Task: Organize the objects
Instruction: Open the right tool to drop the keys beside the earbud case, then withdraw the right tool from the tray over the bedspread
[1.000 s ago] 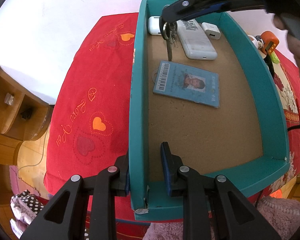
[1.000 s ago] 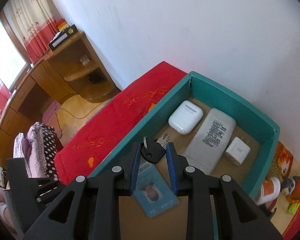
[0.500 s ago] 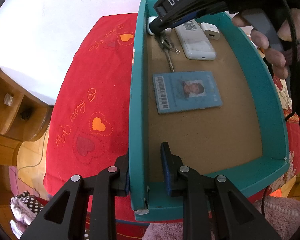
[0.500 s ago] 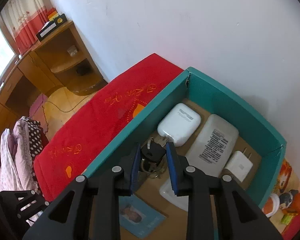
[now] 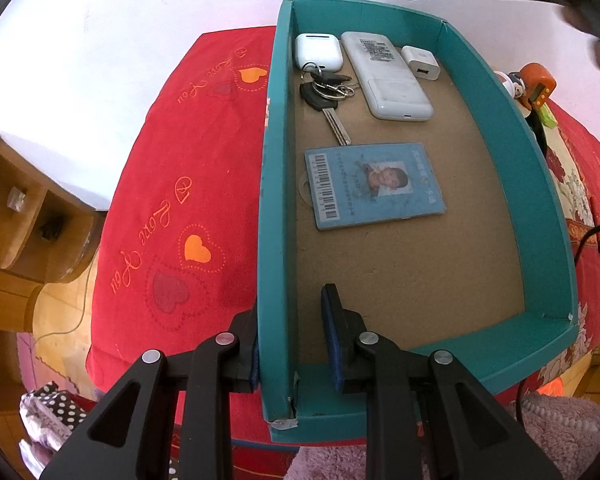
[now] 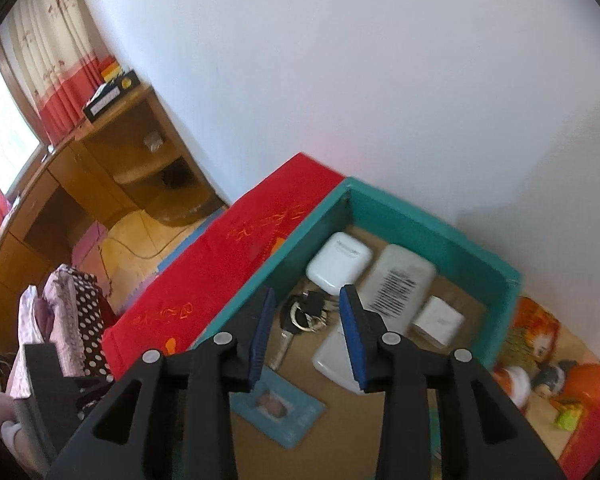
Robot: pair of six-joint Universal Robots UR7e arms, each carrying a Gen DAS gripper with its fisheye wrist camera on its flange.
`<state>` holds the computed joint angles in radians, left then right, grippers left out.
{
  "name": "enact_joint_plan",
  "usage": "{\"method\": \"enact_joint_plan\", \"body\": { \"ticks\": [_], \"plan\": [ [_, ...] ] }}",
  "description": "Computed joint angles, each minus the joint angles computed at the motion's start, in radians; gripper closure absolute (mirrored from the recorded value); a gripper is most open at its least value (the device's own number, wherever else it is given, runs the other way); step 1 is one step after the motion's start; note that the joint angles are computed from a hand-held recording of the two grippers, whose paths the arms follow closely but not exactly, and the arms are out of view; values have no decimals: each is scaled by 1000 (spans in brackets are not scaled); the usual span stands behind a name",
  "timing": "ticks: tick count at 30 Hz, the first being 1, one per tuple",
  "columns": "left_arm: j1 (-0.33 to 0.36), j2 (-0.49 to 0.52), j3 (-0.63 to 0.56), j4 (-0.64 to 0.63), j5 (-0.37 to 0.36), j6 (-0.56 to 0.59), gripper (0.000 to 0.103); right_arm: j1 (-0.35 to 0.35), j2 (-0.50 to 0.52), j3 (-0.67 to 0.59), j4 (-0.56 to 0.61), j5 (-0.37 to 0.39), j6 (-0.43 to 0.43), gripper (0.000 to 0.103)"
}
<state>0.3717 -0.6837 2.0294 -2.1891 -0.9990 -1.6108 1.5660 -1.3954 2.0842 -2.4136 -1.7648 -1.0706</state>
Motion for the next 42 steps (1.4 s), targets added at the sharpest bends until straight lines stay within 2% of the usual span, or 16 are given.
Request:
{"method": "enact_joint_plan", "body": {
  "ticks": [6,15,22,35,40,42],
  "plan": [
    [0,0,0,0,0,2,79,-47,-118,-9,65,21,-36,69],
    [2,4,-10,5,-2,17,79,-149,-241,24,64,-41,-86,69],
    [-6,4,-11,3,-9,26,79,-206,-278,33,63,-32,-63,69],
    [2,-5,16,-46,-5,90,79,-264,-315,56,-1,-58,-22,69],
    [8,-8,18,-45,-10,88,79,-294,-314,49,-34,-79,-82,69],
    [15,-10,17,-45,-13,82,79,-304,-303,44,-56,-101,-79,69]
  ]
}}
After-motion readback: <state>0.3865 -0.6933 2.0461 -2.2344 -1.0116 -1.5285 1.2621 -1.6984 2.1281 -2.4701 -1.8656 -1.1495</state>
